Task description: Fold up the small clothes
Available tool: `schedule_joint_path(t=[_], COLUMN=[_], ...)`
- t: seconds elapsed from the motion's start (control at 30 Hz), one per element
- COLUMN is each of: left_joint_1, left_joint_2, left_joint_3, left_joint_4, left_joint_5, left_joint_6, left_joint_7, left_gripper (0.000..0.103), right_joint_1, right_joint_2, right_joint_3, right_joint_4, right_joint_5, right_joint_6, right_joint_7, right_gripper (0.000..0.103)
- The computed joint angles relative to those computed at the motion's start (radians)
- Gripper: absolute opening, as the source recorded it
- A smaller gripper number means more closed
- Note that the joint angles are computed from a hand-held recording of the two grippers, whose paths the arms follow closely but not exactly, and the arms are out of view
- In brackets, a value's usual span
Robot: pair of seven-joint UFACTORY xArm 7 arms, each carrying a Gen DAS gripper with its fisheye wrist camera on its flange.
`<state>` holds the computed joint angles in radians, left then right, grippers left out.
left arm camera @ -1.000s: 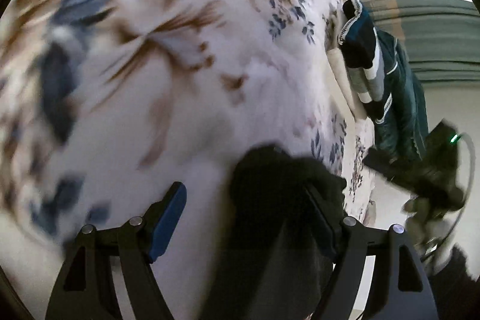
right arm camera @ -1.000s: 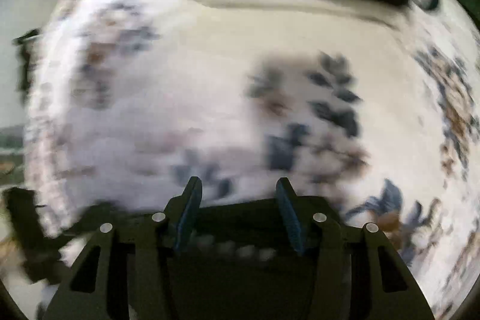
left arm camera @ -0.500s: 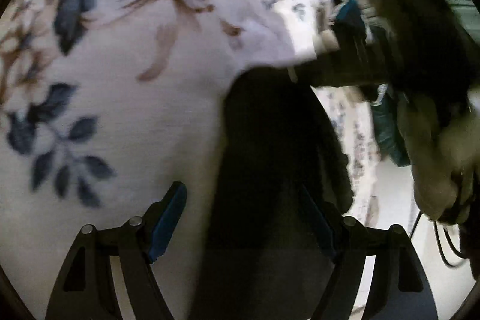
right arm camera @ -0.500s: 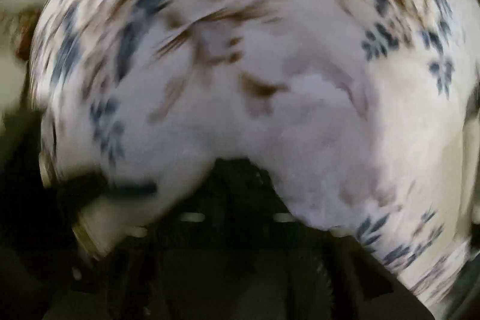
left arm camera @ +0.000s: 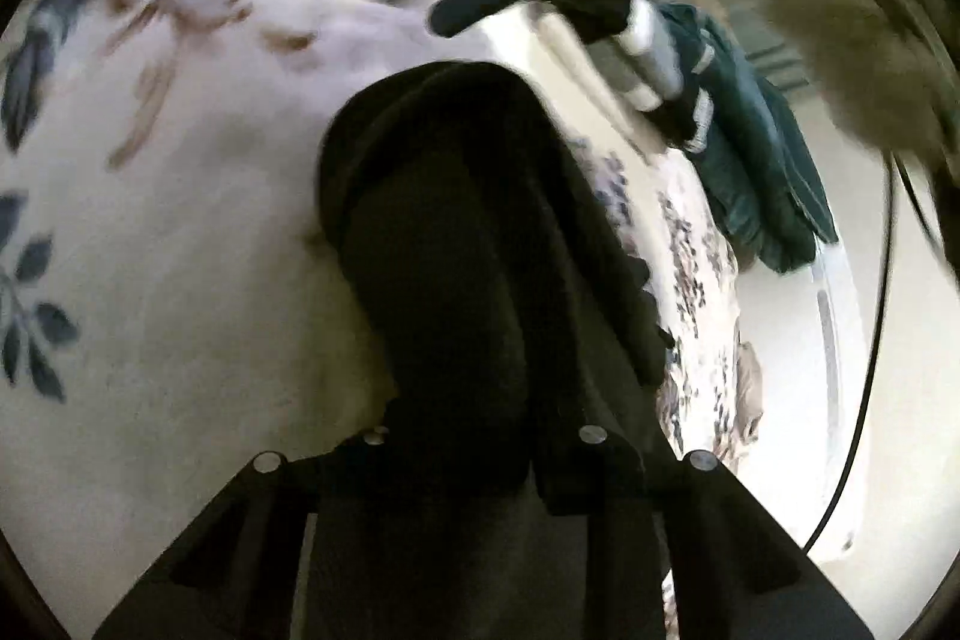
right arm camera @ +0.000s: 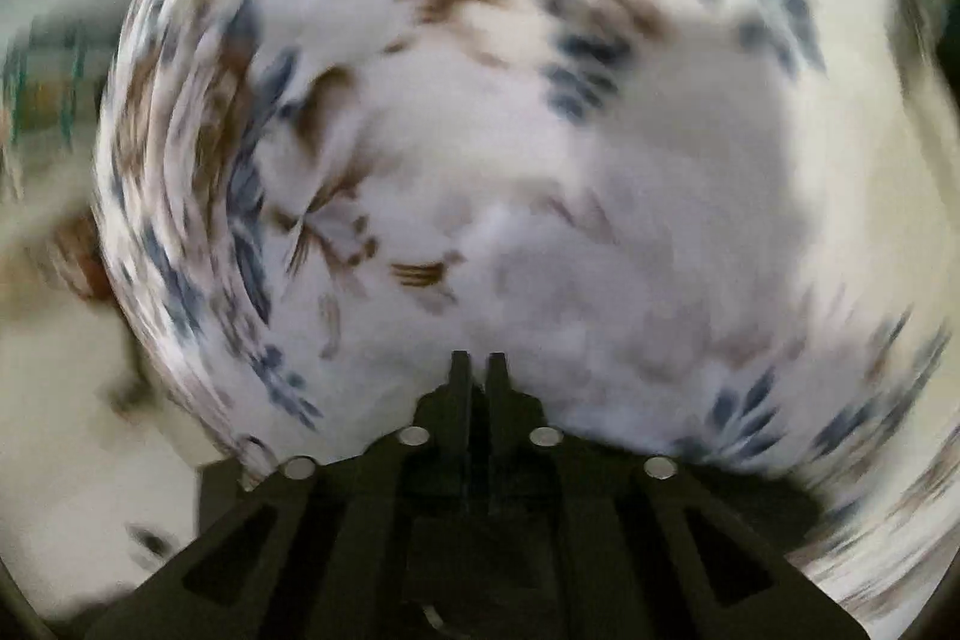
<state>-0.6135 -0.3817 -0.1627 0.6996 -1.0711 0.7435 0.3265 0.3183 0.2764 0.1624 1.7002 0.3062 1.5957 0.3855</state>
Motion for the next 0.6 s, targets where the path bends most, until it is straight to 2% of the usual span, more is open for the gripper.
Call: schedule_joint_path(t=[0.03, 0.07, 0.2, 0.23, 0.27, 0.3, 0.37, 0.43, 0.5, 0.57, 0.6], left_joint_1=[-0.002, -0.006, -0.023, -0.031, -0.035, -0.038, -0.040, -0.039, -0.039, -0.030, -0.026], left_joint_2=[-0.012, -0.021, -0.032, -0.023, -0.020, -0.022, -0.027, -0.046, -0.048, -0.071, -0.071], left_joint_3=[-0.004, -0.009, -0.022, -0.021, -0.019, -0.021, -0.015, 0.002, 0.017, 0.021, 0.028], left_joint_4=[-0.004, 0.001, 0.016, 0.025, 0.028, 0.023, 0.013, -0.014, -0.025, -0.045, -0.045], left_joint_5=[0.006, 0.017, 0.050, 0.046, 0.044, 0.043, 0.030, 0.008, -0.015, -0.006, -0.010], left_joint_6=[-0.003, -0.005, -0.015, -0.013, -0.010, -0.017, -0.021, -0.015, 0.002, 0.024, 0.041], left_joint_7=[0.003, 0.008, -0.005, -0.006, -0.007, -0.009, -0.016, -0.014, -0.006, -0.011, -0.016], left_gripper=[0.021, 0.021, 0.021, 0.021, 0.021, 0.021, 0.021, 0.020, 0.020, 0.020, 0.021], right_joint_1=[0.004, 0.011, 0.056, 0.092, 0.107, 0.125, 0.114, 0.100, 0.058, 0.030, -0.001], right_joint_2=[0.031, 0.066, 0.252, 0.299, 0.308, 0.281, 0.233, 0.173, 0.084, 0.034, -0.010], right_joint_3=[0.005, 0.013, 0.058, 0.065, 0.073, 0.038, 0.012, -0.018, -0.052, -0.054, -0.057], right_joint_4=[0.055, 0.109, 0.337, 0.384, 0.388, 0.350, 0.288, 0.217, 0.094, 0.022, -0.040], right_joint_5=[-0.014, -0.025, -0.017, -0.034, -0.062, -0.066, -0.045, -0.069, -0.066, -0.082, -0.037], right_joint_6=[0.036, 0.076, 0.345, 0.377, 0.404, 0.390, 0.336, 0.242, 0.134, 0.067, 0.017], right_joint_7=[-0.017, -0.048, -0.171, -0.183, -0.196, -0.167, -0.098, -0.026, 0.073, 0.104, 0.122], right_gripper=[0.049, 0.055, 0.054, 0.049, 0.009, 0.009, 0.005, 0.003, 0.000, 0.000, 0.000])
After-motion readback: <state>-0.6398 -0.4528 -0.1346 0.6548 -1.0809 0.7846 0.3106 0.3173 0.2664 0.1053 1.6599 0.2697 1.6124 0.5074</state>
